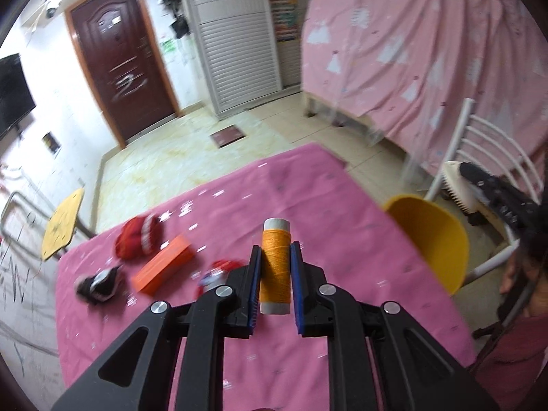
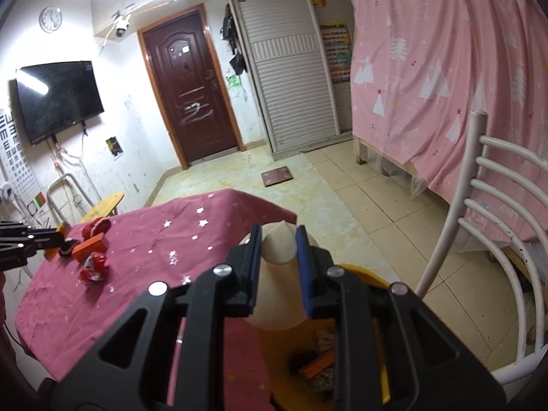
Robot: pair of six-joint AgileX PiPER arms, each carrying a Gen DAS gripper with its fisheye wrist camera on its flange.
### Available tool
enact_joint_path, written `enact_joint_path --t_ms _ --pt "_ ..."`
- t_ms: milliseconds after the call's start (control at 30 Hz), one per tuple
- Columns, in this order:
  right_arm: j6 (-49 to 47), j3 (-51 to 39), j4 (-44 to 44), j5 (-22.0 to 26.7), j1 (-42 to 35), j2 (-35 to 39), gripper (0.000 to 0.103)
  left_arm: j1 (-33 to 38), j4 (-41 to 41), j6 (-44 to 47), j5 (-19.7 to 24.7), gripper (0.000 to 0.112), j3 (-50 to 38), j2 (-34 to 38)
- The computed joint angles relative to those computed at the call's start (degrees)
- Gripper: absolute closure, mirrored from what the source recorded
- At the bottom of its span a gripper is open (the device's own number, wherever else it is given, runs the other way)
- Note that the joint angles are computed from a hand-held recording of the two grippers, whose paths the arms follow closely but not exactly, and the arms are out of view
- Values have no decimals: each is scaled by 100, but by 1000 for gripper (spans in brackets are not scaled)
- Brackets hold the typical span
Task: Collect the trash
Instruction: 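Carry the thread spool and cream lid to the yellow bin and open both tools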
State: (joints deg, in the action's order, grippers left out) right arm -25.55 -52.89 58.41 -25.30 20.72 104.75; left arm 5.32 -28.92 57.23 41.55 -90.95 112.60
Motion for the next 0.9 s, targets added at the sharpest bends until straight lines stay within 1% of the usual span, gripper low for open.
enact_joint_path --t_ms 167,367,500,700,900 --pt "351 306 -244 -130 -137 -212 84 -504 -94 -53 26 103 155 -166" --pt "861 587 -643 -227 -296 -355 84 -1086 -110 -288 144 103 149 -152" --pt "1087 699 -871 -248 -385 -411 84 -1433 -35 -550 239 103 31 -8" --pt "1416 868 -1163 -250 -520 -482 84 -1755 -20 -845 454 103 -205 296" --pt "1485 908 -1131 -279 -534 -507 84 -1957 -76 -1047 516 101 -358 576"
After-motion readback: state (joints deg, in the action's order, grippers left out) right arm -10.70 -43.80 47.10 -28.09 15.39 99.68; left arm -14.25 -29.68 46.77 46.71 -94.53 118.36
